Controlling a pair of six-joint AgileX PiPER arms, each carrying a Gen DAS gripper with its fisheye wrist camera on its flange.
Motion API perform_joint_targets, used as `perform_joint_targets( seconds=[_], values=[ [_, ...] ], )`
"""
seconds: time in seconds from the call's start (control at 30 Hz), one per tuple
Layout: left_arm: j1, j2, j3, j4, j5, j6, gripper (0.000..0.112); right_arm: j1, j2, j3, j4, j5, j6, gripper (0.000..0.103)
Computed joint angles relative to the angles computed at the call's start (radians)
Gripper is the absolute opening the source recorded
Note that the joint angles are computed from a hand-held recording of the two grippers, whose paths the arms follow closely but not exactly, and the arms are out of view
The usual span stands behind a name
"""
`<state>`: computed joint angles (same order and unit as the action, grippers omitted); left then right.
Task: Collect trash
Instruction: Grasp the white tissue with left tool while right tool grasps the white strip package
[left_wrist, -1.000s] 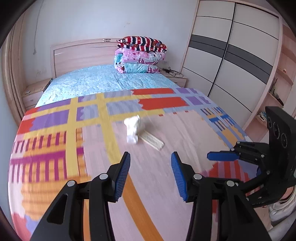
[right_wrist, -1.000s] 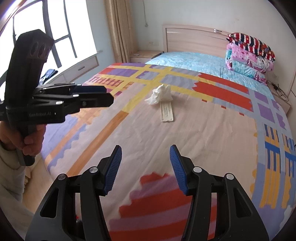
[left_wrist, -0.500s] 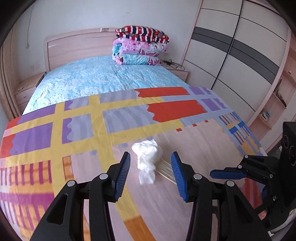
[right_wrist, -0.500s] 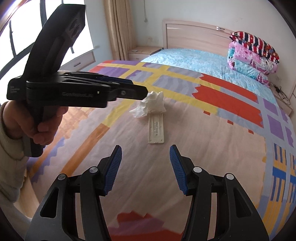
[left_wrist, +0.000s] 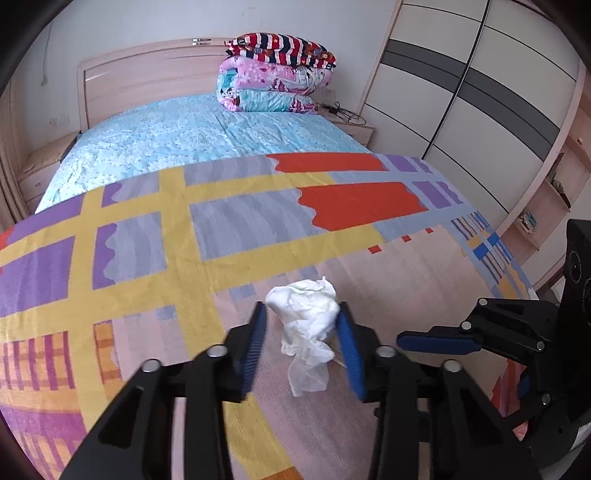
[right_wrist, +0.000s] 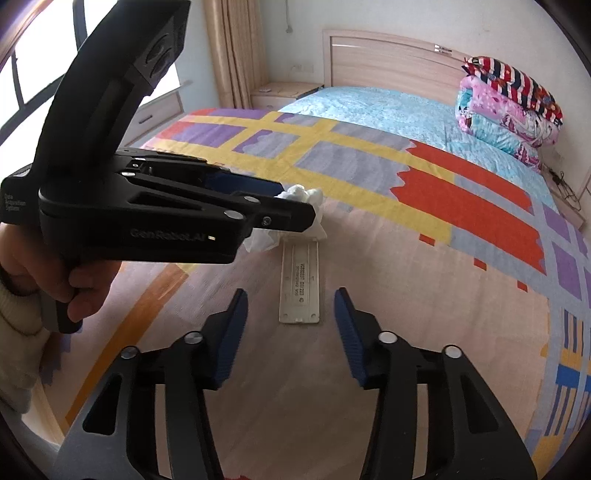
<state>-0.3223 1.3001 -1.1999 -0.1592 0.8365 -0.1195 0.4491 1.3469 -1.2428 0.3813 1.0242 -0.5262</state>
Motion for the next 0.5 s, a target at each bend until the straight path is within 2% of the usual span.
perform_joint_targets(
  seconds=[0.13,0.2,0.5],
  values=[
    [0.012,0.006,0.011,-0.044,-0.012,0.035,0.024,0.009,-0.001,0.002,-0.029,-0.023,0.026,0.035],
    [0.012,0.001,0.011,-0.04,-0.011,0.031,0.018,0.019,-0.005,0.005,-0.063,-0.038,0.05,0.024],
    [-0.005,-0.084,0.017,0.057,0.03,-0.086,0.016,0.035,-0.037,0.022,-0.092,-0.053,0.07,0.023]
  ],
)
